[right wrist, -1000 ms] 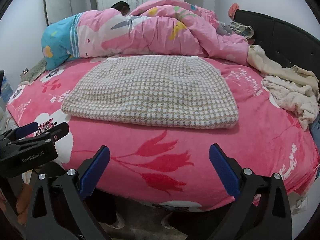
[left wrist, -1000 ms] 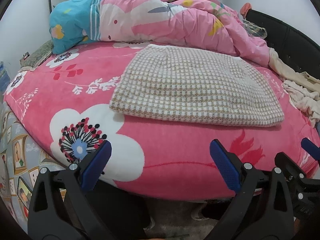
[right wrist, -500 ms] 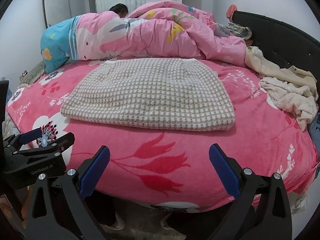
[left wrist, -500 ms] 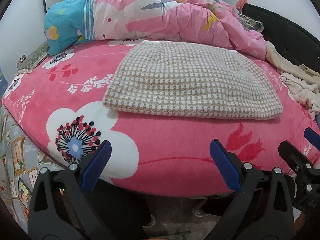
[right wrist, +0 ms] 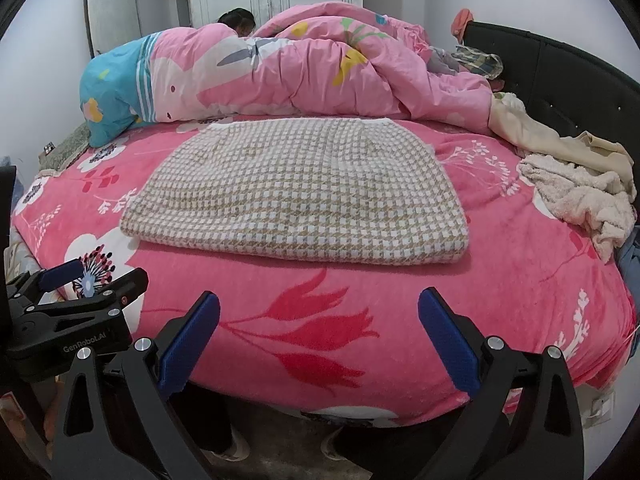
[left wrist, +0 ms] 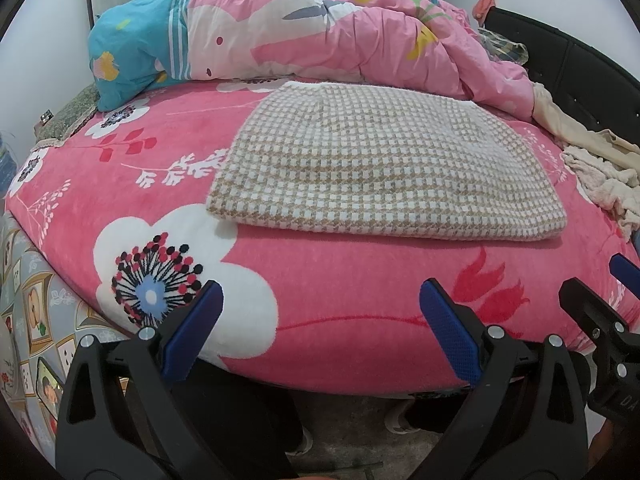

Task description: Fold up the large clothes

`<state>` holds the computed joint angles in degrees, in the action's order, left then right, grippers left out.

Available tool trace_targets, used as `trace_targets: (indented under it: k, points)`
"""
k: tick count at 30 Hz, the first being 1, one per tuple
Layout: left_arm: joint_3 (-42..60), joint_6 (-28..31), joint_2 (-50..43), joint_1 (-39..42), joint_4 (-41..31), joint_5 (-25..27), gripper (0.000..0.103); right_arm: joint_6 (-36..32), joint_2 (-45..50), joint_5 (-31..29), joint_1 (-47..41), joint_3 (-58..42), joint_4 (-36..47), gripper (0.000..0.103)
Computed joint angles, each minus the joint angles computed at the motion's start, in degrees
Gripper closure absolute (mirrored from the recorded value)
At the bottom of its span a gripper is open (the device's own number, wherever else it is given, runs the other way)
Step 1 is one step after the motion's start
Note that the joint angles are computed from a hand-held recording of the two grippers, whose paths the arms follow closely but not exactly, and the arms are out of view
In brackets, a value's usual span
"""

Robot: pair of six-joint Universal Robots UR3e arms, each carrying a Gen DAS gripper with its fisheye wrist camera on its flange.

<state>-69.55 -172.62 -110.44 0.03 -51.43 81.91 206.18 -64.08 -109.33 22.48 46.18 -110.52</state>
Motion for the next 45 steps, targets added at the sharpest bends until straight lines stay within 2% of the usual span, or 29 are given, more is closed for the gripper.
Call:
trace_targets:
  k: [45]
  points:
    - [0.2, 0.1, 0.2, 0.2, 0.2, 0.2, 0.008, -0.1, 0.4, -0.4, 0.1, -0.8, 0.4, 0.006]
